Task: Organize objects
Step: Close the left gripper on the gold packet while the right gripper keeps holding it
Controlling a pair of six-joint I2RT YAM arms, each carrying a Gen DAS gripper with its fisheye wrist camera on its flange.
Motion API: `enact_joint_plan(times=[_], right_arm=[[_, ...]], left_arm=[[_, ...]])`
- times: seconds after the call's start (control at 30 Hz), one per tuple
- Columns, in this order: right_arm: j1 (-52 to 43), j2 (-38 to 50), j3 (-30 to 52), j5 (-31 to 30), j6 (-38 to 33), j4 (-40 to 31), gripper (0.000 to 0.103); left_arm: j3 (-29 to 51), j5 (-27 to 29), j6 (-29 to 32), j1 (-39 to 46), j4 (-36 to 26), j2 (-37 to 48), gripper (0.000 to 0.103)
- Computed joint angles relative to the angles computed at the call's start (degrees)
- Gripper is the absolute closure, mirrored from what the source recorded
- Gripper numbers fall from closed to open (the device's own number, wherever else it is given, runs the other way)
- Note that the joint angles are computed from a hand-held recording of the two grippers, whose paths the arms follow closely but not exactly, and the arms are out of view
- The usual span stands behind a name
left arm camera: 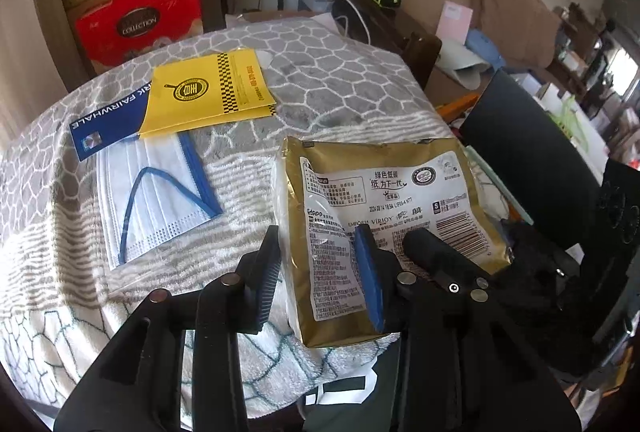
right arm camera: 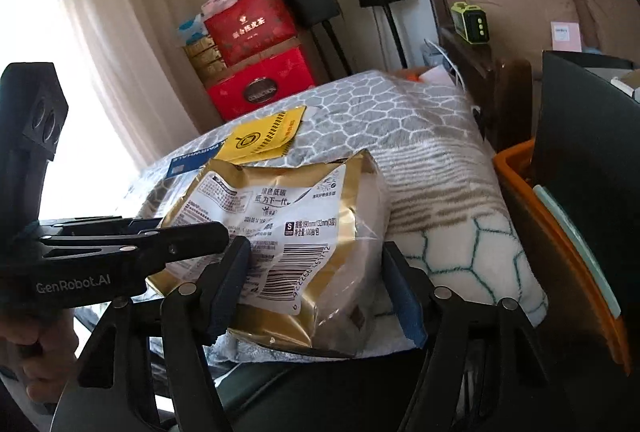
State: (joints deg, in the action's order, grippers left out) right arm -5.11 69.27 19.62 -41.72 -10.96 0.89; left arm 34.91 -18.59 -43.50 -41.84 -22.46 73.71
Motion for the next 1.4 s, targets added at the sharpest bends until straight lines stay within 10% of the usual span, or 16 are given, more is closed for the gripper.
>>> enact_joint_plan(times=[0.3,0.63,1.07,1.4], right_arm=[[-0.1,1.1,-1.0,-0.1,-0.7,2.0,0.039],[-0.6,-0.6,-1.6,-0.4,-0.2,1.4,0.054],[-2.5,1.7,-0.1,-2.9,-0.7,-0.4,0.045],[-0.6,-0.8,-0.7,-0.9,-0.6,-2.0,0.040]], left_arm=[[-1.9,-2.1,2.5,0.4,2.4,-0.6,0.047],[-7.8,5.1,0.6,4.0,14.1,-1.8,0.047],[-9.9,8.0,0.4,7.0,17.7,-1.1,0.024],[-10.0,7.8,-0.6,5.7,19.1,-0.4,0.029]])
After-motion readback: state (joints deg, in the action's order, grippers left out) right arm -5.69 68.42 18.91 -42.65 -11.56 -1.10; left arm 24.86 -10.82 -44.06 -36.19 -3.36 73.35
